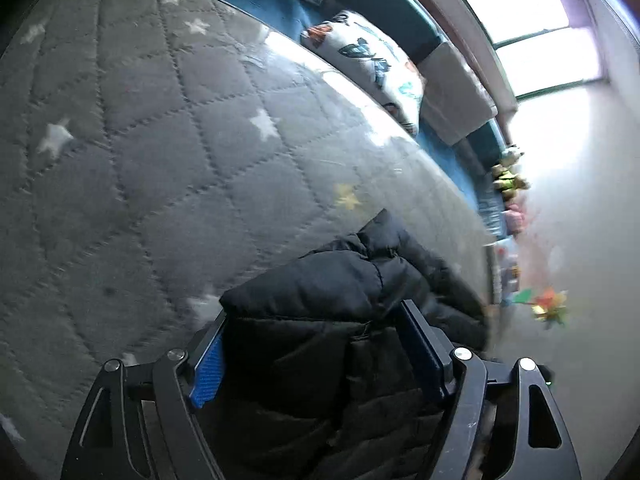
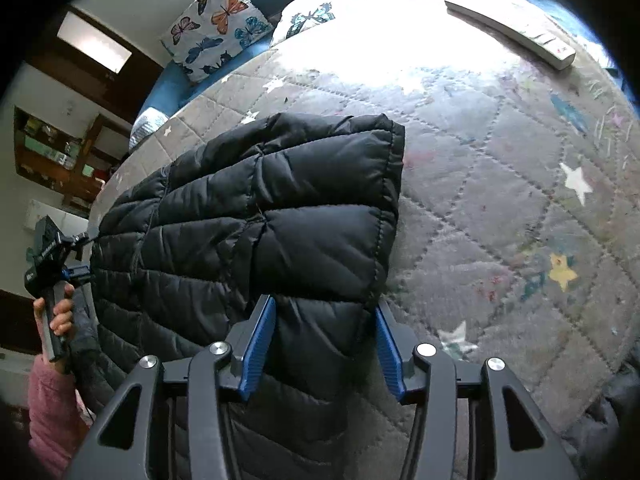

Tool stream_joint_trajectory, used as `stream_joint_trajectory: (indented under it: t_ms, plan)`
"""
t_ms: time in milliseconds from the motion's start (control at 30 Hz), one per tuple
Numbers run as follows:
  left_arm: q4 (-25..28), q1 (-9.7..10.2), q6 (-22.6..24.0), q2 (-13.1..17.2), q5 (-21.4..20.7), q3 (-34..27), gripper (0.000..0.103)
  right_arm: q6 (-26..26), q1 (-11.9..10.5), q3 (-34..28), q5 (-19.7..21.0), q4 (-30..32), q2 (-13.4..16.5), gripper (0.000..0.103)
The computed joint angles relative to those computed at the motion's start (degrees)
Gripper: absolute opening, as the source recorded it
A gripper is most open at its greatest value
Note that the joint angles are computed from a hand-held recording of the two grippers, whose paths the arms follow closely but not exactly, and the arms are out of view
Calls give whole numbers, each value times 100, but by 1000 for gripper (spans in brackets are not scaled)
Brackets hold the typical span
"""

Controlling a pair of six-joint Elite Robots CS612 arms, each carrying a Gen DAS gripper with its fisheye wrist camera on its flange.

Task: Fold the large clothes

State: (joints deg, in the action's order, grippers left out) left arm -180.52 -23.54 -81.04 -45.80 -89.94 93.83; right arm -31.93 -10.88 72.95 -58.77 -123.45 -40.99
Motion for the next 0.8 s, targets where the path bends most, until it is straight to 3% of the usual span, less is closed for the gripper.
stream_joint_trajectory:
  t_ms: [67,133,200,267,333,400,500,600,700,800]
  plan:
    - [-1200,27,-74,210,-234,-44,81,5,0,-9,112,22,12,61]
    - [-2400,13,150,332,-168,-169,81,-116,23,28,51,-46,-13,61]
    - [-3430,-24,835,361,54,-243,81,-219,32,77,-2,-133,-48,61]
    - [-3573,-116,1669,148,717,-161,91,-179,0,111,89,-184,-73,61]
    - [-2863,-227,2165,-143,1594,-35,103,-207,-20,96,109,-179,-76,61]
    - [-1997,-203,2146,-276,1787,-19,103,-171,-32,91,73,-253,-72,61]
    - [-649,-74,1624,-264,1606,-139,103,-138,-36,41,67,-183,-41,61]
    - [246,56,1182,-40,1233,-375,103,-172,-34,86,-1,-200,-61,61]
    - [614,140,986,224,650,-514,103,-135,-18,107,-99,-210,-78,61]
    - [1244,177,1261,536,359,-943,103,-89,-14,126,-111,-237,-92,61]
